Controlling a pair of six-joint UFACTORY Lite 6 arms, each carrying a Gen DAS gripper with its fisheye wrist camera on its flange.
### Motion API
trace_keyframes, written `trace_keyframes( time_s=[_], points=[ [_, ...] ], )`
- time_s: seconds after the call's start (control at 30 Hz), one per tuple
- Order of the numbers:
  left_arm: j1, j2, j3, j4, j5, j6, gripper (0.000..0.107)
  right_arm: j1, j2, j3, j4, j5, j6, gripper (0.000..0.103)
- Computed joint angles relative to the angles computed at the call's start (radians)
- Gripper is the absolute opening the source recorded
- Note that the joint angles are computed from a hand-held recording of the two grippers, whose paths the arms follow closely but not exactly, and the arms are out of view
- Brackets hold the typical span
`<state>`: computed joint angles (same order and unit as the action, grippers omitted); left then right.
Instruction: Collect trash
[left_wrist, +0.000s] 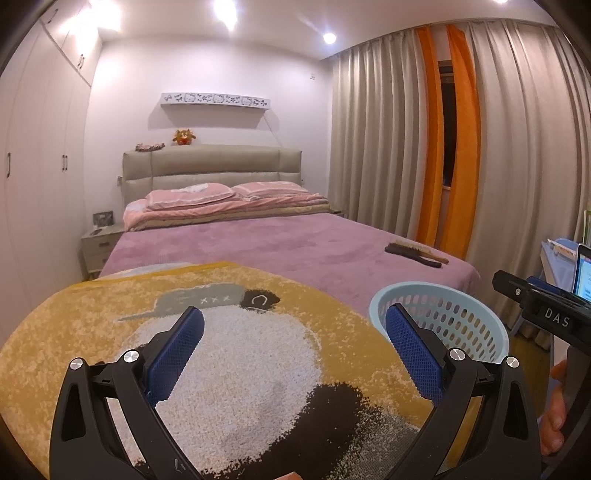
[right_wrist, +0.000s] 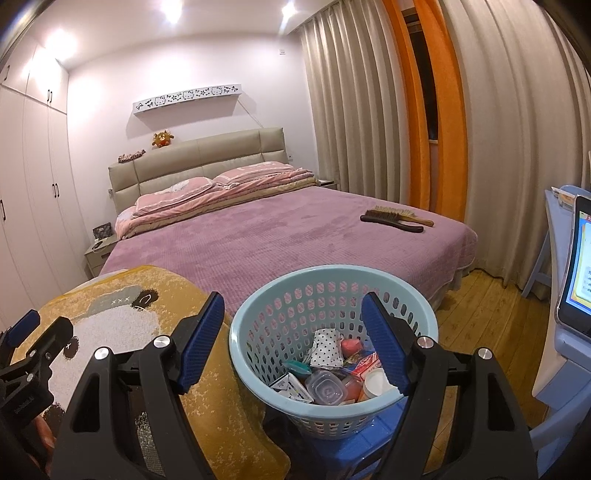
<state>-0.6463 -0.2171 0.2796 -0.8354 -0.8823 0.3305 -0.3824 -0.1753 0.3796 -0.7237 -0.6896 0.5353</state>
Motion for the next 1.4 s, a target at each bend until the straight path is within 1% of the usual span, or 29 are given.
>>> trace_keyframes(
  time_s=[0.57, 0.83, 0.9, 1.17, 1.27, 1.4],
  points=[
    [0.016, -0.01, 0.001, -0.014, 0.002, 0.007, 0.096, 0.008, 0.024, 0.007, 0.011, -0.006, -0.011, 0.073],
    [0.084, -0.033, 0.001, 0.045, 0.07, -0.047, 0.096, 0.017, 0.042, 0.016, 0.016, -0.009, -0.014, 0.073],
    [0.086, -0.04, -0.005, 0.046, 0.069, -0.052, 0.096, 0.018, 0.046, 0.018, 0.018, -0.009, -0.017, 0.073],
    [0.014, -0.032, 0.004, -0.052, 0.015, 0.032, 0.096, 0.018, 0.057, 0.031, 0.009, -0.012, -0.01, 0.073],
    [0.013, -0.036, 0.017, -0.057, 0.038, 0.045, 0.096, 0.012, 0.049, 0.025, -0.006, -0.016, -0.005, 0.073],
    [-0.023, -0.079, 0.02, -0.152, 0.049, 0.14, 0.096, 0.003, 0.018, 0.015, -0.035, -0.006, 0.018, 0.073]
  ],
)
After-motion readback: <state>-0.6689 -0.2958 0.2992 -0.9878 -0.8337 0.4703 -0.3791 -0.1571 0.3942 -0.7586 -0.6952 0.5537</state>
